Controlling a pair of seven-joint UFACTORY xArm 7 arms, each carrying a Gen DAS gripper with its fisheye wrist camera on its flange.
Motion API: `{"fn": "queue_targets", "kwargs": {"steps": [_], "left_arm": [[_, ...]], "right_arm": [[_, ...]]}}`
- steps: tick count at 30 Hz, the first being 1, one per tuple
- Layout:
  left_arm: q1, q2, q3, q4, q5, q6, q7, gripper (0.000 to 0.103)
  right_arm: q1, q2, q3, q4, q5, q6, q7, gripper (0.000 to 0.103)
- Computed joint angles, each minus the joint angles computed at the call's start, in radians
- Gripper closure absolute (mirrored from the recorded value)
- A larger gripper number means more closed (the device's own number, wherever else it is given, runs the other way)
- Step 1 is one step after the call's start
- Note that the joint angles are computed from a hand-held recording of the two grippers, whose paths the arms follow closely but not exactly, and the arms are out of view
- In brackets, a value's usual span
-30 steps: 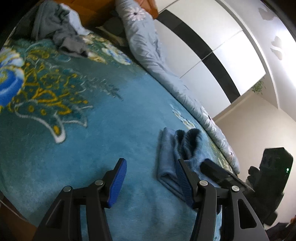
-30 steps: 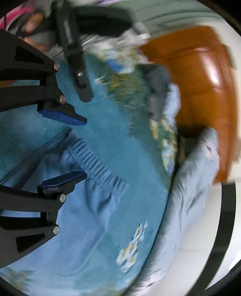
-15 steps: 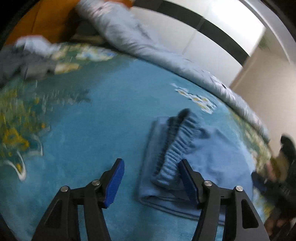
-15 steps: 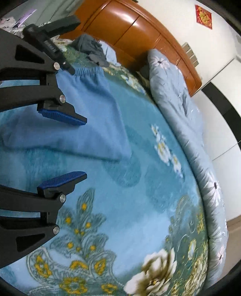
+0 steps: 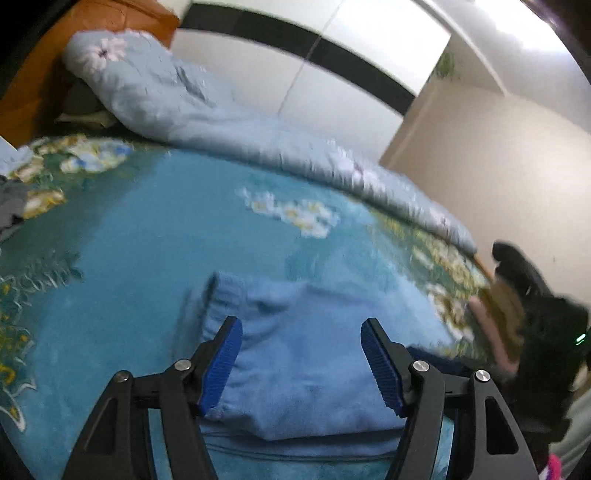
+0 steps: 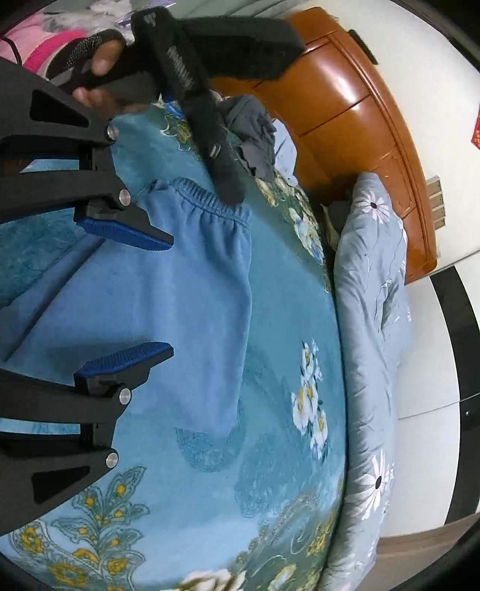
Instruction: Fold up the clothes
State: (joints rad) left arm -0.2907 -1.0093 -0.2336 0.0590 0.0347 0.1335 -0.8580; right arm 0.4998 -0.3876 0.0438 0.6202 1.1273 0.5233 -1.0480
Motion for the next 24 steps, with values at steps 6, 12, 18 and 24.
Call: {"fn": "queue_targets", "kwargs": {"steps": [6,12,18,24], "left_arm": [[-0.072,-0.083,0.113,-0.134,-0.047,-0.079,0.018,0.033],[-0.057,-0.018,0.100,-0.105,-0.041,-0.080,0.038,0.033],[-0.045,-0.264,0.011,-0.137,-0.042,0.086,-0.050,0.032],[-0.002,-0.406,0.062,-0.178,-0.010,0.260,-0.092,0.026]], "right_arm": [[-0.050,0.047,-0.029,0.024,-0.037,0.115,0.062,0.050],[-0.091,0.090,-0.001,0.048,-0.088,0.166,0.122,0.050],[-0.100,0.030,-0.006,0.009,-0.036,0.140,0.085,0.050],[-0.139,0.083,-0.031,0.020,-0.046,0.119,0.233,0.048]]}}
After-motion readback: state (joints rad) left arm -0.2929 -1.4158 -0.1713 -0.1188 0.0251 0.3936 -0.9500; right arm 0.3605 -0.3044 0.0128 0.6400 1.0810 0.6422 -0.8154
